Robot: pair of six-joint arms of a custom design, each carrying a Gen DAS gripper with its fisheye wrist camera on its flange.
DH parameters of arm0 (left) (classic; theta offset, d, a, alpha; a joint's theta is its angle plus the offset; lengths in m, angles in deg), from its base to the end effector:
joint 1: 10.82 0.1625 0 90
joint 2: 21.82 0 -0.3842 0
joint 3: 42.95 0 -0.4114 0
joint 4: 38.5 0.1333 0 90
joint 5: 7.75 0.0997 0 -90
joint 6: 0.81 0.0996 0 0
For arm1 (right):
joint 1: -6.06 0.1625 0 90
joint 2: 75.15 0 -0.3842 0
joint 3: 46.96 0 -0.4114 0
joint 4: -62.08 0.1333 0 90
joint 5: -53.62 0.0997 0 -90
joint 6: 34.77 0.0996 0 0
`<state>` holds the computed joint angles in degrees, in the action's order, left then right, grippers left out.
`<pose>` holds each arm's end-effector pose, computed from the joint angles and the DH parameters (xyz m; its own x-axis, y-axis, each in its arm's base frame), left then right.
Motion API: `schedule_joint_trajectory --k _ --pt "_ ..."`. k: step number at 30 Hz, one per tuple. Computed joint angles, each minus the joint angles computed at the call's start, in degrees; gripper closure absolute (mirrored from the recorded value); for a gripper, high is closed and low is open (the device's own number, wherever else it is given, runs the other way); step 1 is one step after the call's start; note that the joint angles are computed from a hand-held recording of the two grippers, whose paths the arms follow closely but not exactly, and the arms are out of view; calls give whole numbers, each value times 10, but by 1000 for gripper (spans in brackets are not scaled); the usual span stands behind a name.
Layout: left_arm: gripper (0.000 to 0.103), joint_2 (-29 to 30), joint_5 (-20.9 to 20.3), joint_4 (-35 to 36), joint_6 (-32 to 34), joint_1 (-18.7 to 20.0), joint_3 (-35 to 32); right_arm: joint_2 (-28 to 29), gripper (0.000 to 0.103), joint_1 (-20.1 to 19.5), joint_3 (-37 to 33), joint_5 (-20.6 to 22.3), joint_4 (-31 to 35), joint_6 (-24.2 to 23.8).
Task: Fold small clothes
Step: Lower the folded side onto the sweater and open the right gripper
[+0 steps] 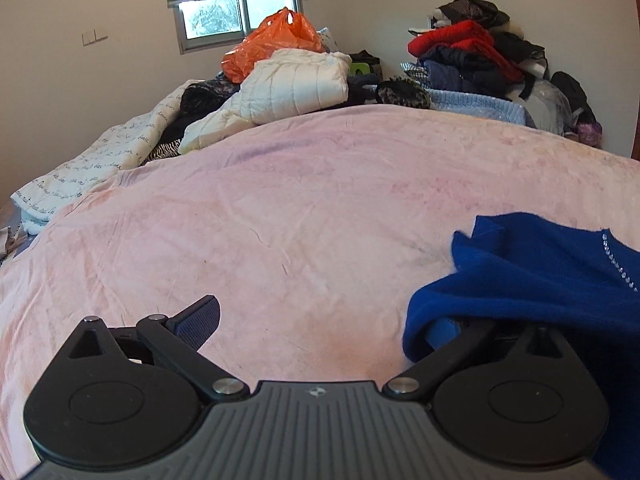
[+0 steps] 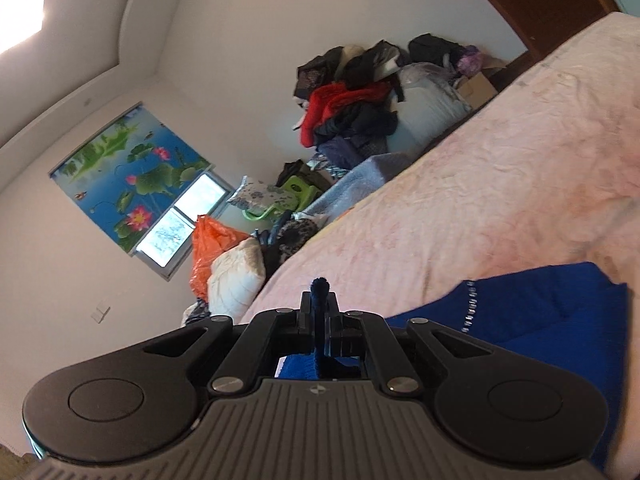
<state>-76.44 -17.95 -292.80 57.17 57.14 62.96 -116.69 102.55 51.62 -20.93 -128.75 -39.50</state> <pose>0.0429 -0.5104 0.2534 -0.3916 -0.7172 -0.5764 0.3496 0.4635 -0.8142 0.2323 -0.6276 0.0718 -0.9269 -0.3503 -0.1346 -0.1586 0.6907 -0.7055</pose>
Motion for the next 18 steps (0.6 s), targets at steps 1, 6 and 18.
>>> schedule_joint_trajectory --k 1,6,18 --pt "0 1 1 8 -8 0 1 -1 95 -7 4 -12 0 0" --pt "0 7 -3 -34 45 -2 -11 0 95 -41 21 -37 1 12" --pt "0 12 2 -6 23 -4 11 -20 95 -60 51 -76 7 -49"
